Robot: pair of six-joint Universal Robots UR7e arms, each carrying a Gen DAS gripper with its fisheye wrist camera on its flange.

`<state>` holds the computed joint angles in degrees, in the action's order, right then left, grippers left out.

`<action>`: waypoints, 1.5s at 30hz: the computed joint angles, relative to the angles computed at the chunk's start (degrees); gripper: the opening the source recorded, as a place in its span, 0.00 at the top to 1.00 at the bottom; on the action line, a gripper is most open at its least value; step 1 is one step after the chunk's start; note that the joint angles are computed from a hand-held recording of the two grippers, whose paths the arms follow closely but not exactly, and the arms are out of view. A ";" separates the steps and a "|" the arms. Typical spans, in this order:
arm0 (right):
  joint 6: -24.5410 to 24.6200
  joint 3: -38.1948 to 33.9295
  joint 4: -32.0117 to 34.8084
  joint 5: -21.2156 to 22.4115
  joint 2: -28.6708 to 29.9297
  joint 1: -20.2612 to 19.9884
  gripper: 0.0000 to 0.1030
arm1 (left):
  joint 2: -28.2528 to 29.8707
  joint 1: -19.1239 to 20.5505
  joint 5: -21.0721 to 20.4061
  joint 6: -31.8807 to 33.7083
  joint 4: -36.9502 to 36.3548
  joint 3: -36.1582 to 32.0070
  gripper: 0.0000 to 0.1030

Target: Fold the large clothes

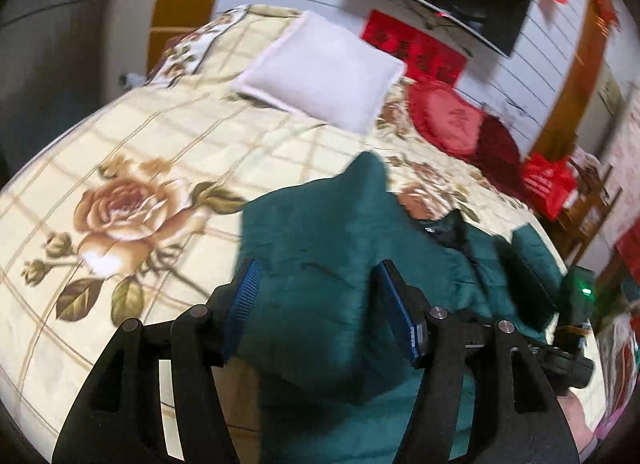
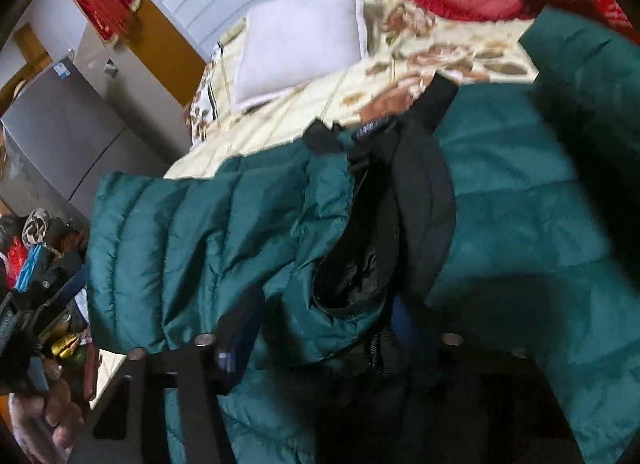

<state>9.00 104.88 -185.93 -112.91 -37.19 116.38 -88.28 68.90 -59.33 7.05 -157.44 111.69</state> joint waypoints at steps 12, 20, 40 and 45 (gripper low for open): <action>1.80 3.37 1.49 -13.64 -7.22 -1.37 0.87 | 1.58 -0.80 -1.93 -2.88 -0.16 2.50 0.41; 6.53 11.67 -1.90 -15.93 -16.52 -4.87 0.87 | 3.76 -0.84 0.04 -3.60 -1.85 3.32 0.41; 9.31 14.27 -2.15 -8.86 -18.62 -8.50 0.87 | 12.53 4.58 0.23 -2.14 1.76 -4.04 0.20; 12.44 13.66 3.79 -8.03 -21.05 -7.08 0.80 | 12.95 3.51 3.50 -1.97 -0.16 -3.00 0.20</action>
